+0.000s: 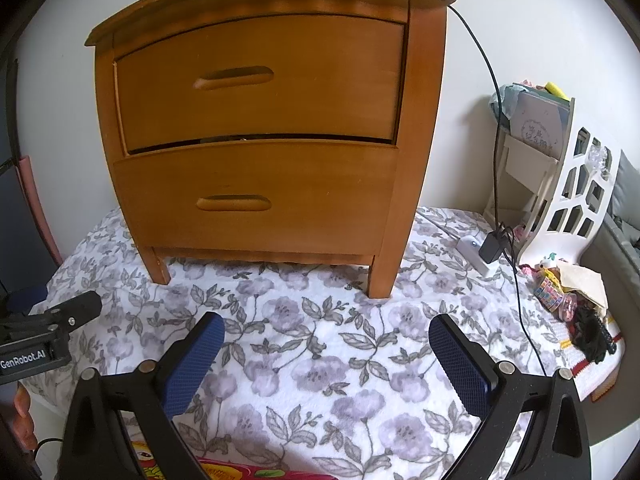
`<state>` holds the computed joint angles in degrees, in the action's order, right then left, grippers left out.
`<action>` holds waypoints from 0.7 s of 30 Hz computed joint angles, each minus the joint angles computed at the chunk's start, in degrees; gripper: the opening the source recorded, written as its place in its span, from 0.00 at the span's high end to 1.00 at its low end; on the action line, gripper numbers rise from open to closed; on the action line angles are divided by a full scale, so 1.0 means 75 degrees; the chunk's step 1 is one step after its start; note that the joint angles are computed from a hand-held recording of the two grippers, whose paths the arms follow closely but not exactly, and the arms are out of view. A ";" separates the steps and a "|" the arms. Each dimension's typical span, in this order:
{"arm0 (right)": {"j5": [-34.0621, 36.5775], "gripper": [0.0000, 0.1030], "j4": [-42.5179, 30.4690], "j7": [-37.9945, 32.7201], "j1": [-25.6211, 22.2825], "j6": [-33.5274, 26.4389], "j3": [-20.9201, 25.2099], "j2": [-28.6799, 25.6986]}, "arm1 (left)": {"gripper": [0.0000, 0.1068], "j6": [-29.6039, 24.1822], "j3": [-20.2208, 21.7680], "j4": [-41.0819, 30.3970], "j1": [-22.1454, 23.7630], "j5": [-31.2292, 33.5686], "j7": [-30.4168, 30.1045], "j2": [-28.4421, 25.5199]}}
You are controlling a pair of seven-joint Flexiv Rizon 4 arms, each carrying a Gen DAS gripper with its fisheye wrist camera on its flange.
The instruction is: Organize soft objects
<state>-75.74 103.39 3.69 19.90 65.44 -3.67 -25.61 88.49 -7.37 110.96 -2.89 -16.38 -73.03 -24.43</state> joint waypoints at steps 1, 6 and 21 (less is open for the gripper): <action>-0.0007 0.00 -0.0023 0.0016 0.0005 0.0004 -0.0006 -0.0032 | 0.04 0.0023 0.0009 0.0001 -0.0007 0.0006 -0.0012 -0.0005; 0.0014 0.00 -0.0024 0.0005 0.0012 0.0005 -0.0007 -0.0036 | 0.04 0.0330 0.0128 0.0004 -0.0101 0.0142 -0.0124 -0.0060; 0.0104 0.00 -0.0030 -0.0033 0.0054 0.0042 -0.0017 -0.0120 | 0.04 0.0710 -0.0121 0.0123 0.0144 0.0324 -0.0175 -0.0044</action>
<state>-74.96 103.16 3.43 20.31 65.75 -3.79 -26.50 93.82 -8.27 111.88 -1.81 -13.94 -74.34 -24.76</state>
